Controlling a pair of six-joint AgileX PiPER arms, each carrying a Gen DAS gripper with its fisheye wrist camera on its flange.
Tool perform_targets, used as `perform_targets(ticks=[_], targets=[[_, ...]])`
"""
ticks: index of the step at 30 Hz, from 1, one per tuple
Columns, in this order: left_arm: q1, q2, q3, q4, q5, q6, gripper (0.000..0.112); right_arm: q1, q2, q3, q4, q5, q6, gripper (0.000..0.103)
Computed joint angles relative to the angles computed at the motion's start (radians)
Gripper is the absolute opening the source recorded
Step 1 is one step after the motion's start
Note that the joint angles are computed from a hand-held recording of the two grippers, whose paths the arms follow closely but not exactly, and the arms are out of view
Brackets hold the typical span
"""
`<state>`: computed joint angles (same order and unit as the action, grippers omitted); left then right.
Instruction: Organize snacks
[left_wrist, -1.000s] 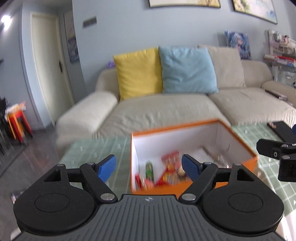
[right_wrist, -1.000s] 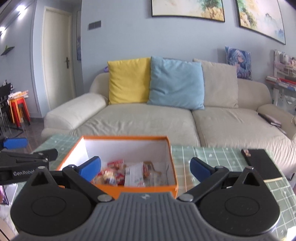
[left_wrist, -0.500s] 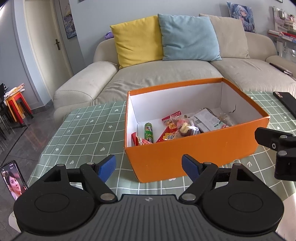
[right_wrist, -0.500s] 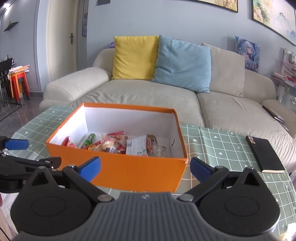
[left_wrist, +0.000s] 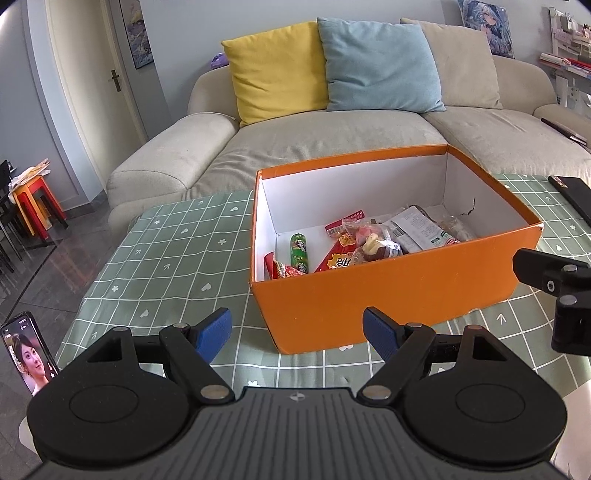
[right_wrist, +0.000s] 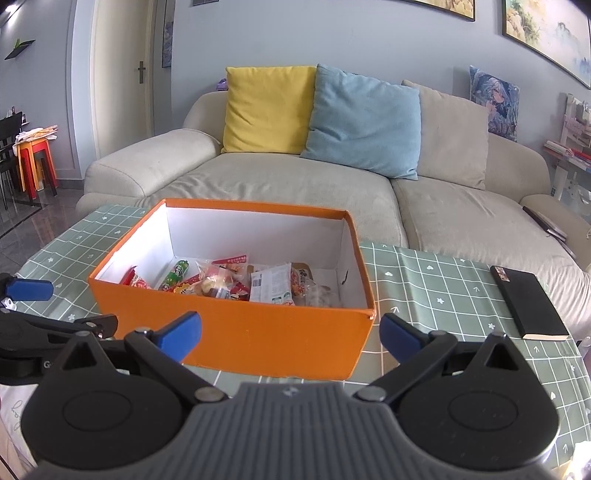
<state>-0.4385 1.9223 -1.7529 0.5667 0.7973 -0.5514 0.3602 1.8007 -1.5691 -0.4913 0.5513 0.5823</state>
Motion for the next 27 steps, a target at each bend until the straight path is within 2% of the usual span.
perform_targets(ticks=[27], targets=[[-0.009, -0.004, -0.014, -0.008, 0.014, -0.005, 0.094, 0.008, -0.004, -0.001, 0.008, 0.008, -0.031, 0.099]])
